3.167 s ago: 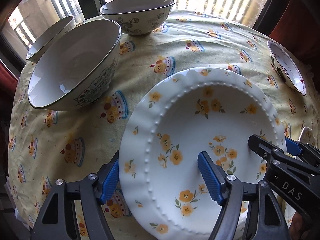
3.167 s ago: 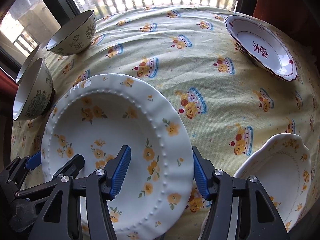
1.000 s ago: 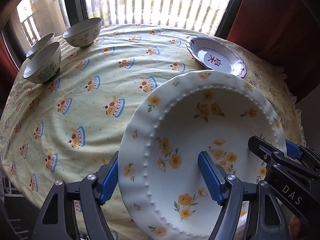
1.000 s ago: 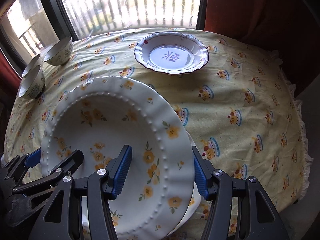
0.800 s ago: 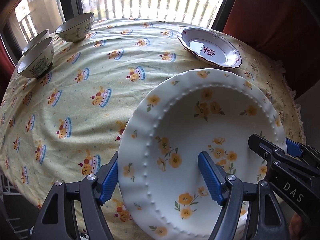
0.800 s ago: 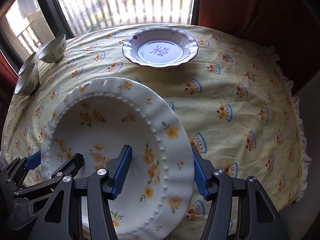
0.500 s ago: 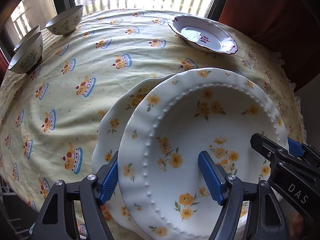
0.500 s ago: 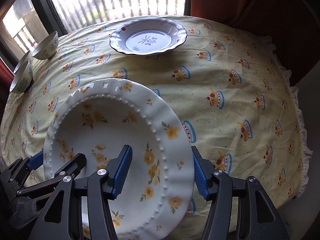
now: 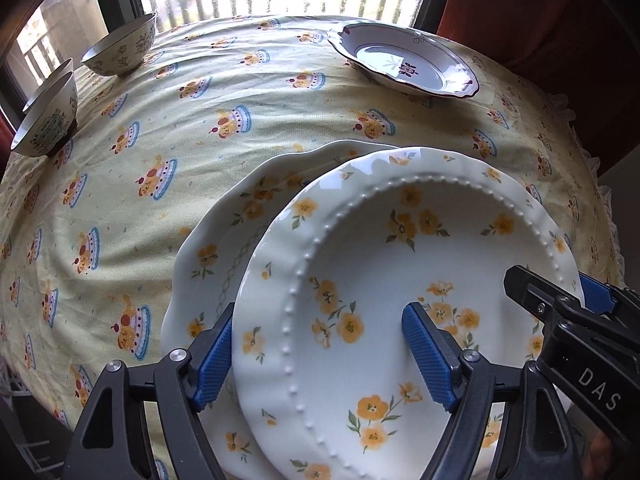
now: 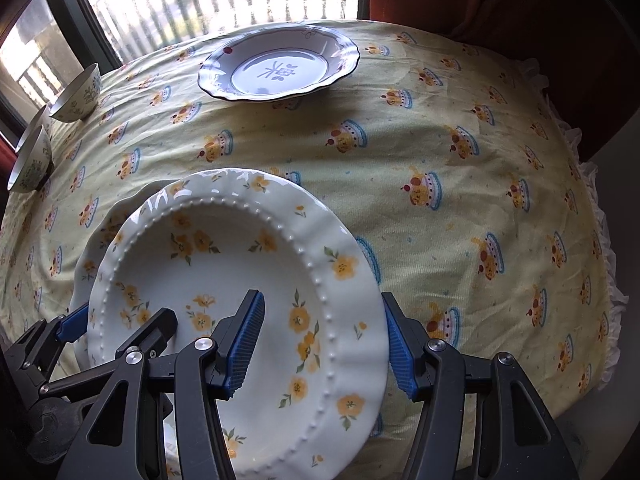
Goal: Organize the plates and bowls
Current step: 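Open the right gripper and release the deep plate onto the stack, then move the right gripper toward the small red-rimmed bowl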
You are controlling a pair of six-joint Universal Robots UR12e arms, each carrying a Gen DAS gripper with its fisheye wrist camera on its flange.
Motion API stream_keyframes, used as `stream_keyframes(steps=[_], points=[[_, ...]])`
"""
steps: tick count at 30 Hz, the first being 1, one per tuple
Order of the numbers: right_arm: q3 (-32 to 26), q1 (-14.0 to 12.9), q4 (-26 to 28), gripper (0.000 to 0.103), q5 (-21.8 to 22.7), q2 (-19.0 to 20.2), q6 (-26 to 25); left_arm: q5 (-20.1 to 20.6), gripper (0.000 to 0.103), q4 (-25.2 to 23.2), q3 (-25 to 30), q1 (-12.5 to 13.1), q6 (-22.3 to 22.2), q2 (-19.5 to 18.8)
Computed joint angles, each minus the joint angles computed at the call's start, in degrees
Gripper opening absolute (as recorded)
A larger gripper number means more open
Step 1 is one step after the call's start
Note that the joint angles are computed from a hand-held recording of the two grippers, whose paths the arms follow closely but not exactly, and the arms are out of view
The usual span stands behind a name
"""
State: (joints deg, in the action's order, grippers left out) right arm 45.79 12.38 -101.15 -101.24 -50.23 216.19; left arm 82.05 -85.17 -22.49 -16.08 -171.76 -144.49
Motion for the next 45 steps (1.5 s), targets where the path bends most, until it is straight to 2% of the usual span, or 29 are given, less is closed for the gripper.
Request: stream_keyframes(steps=[5,9,12,17,19,21,24,30,32,34,37,45], points=[[0.9,-0.3,-1.1,0.062,1.3,-0.3,0.0,3.7,0.086,0.3,0.6,-0.8,0.5,-0.4],[1.5,-0.2,-2.1,0.062,1.1,-0.5,0.0,4.5,0.088,0.2,1.0,-0.9,0.6,-0.7],[2.3,-0.2,-3.0,0.060,1.5,-0.9,0.0,7.1,0.092,2.4,-0.4,-1.6,2.3,-0.1],[3.3,0.1,-4.8,0.060,-0.2,-1.7,0.0,9.4,0.094,2.0,0.3,-1.9,2.8,-0.3],[4.0,0.1,-6.1,0.055,-0.8,-2.1,0.8,9.5,0.095,2.2,0.1,-1.8,3.2,-0.1],[4.0,0.2,-6.7,0.054,-1.8,-2.2,1.0,9.0,0.095,3.5,-1.2,-1.7,3.5,0.8],[2.8,0.3,-5.7,0.043,-1.7,-1.6,0.1,8.3,0.096,5.0,-2.7,-1.6,4.2,1.8],[0.6,0.7,-2.8,0.043,-1.3,-0.3,0.1,7.1,0.097,5.0,-3.6,-0.8,4.5,2.7],[0.1,0.9,-2.6,0.043,-1.3,0.0,0.2,6.6,0.097,5.2,-4.0,-0.4,4.7,3.0],[0.0,1.1,-4.0,0.043,0.7,0.2,-0.4,6.4,0.097,5.1,-4.3,-0.2,5.4,3.1],[-2.8,1.9,-2.4,0.043,0.9,1.8,-1.6,5.1,0.097,3.2,-3.4,0.4,6.2,2.7],[-8.0,3.2,1.5,0.043,-0.3,4.2,3.3,1.8,0.096,2.2,-1.7,2.0,10.1,2.2]])
